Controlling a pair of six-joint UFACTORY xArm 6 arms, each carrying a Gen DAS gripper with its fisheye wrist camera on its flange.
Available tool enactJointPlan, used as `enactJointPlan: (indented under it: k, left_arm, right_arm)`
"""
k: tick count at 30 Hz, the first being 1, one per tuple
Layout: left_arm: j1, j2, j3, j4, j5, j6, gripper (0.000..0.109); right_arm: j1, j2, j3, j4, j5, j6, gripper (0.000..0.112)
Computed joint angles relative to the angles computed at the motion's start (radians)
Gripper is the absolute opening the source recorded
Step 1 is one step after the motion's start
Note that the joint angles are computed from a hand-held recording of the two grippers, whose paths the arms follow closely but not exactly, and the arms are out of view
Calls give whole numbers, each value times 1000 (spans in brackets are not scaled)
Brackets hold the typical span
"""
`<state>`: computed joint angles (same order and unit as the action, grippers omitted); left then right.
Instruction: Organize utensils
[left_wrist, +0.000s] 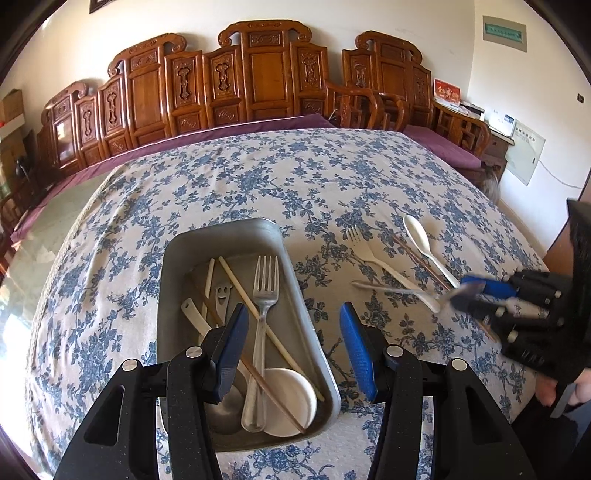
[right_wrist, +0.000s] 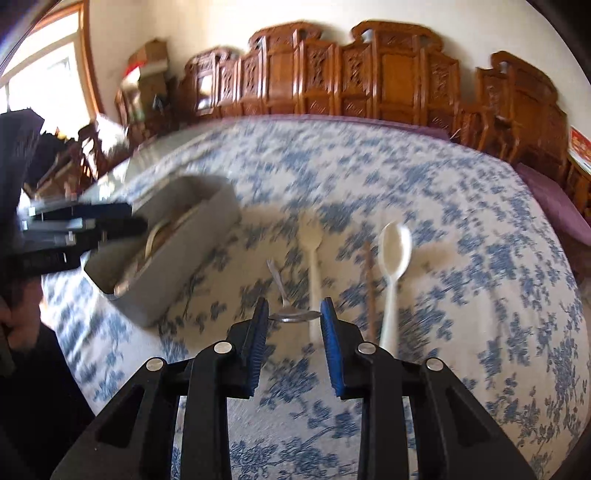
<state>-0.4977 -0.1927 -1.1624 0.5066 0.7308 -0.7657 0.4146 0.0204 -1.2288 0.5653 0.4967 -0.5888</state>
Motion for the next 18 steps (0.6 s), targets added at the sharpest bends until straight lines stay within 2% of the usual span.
enactJointPlan:
  k: [5,11,18]
  left_arm:
    - [-29,26,-41,9,26,-6,49]
    - [-60,85,-103,7,56,0,49]
    - [-70,205,-207,-47,48,11,49]
  right_arm:
    - [-27,-19,5,95,-56,-43,31]
    - [-77,-7,-16,178,-62,-81,31]
    - [-134,37,-50,140,-95,-15,31]
